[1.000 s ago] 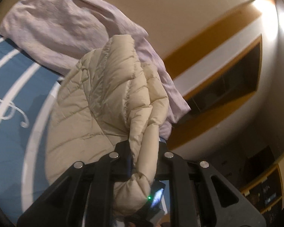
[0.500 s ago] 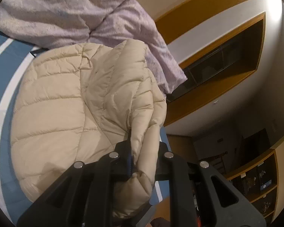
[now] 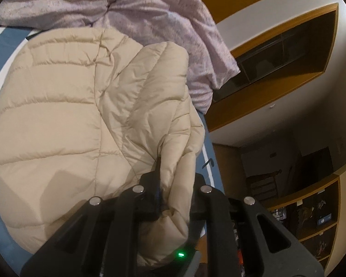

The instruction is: Fold large clothes

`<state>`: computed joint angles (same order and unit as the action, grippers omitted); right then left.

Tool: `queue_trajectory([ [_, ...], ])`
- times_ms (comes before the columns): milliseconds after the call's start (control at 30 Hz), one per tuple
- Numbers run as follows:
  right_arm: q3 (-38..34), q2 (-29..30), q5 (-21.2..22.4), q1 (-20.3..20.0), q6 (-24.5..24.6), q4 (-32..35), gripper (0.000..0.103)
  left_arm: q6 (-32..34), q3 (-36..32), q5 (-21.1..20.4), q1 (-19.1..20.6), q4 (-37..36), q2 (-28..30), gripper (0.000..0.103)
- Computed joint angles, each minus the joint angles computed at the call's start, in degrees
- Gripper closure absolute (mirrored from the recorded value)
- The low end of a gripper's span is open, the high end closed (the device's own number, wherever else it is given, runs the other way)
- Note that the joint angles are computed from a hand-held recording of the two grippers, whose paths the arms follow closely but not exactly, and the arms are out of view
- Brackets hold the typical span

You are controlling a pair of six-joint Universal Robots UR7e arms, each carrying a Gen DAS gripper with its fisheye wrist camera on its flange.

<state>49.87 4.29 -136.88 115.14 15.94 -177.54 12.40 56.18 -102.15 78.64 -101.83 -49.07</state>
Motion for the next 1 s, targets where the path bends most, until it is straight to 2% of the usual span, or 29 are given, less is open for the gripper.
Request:
queue_trajectory([
  [167, 5.8, -2.9, 1.2, -0.2, 0.3, -3.8, 0.057, 0.2, 0.7, 1.9, -0.3, 0.7, 0.7, 0.088],
  [400, 15.4, -7.3, 0.3, 0.3, 0.7, -11.0, 0.057, 0.2, 1.7, 3.8, -1.0, 0.4, 1.2, 0.087],
  [533, 18.0, -8.4, 0.1, 0.0, 2.6, -11.7, 0.057, 0.4, 2.3, 5.1, -1.4, 1.1, 1.4, 0.086],
  [633, 18.3, -8.7, -0.1, -0.1, 3.0, -11.1, 0.057, 1.5, 3.1, 6.3, -2.3, 1.6, 1.1, 0.082],
  [700, 18.0, -8.8, -0.1, -0.2, 3.1, -10.6, 0.057, 3.2, 3.9, 6.1, -2.7, 1.3, 0.2, 0.071],
  [900, 17.6, -8.4, -0.9, 0.3, 4.9, -9.7, 0.057, 5.5, 3.4, 4.2, -3.0, 0.4, -1.9, 0.05],
  [1000, 18.2, -8.4, -2.2, 1.6, 7.4, -9.0, 0.057, 6.4, 2.7, 5.1, -3.0, -1.8, -2.8, 0.049],
])
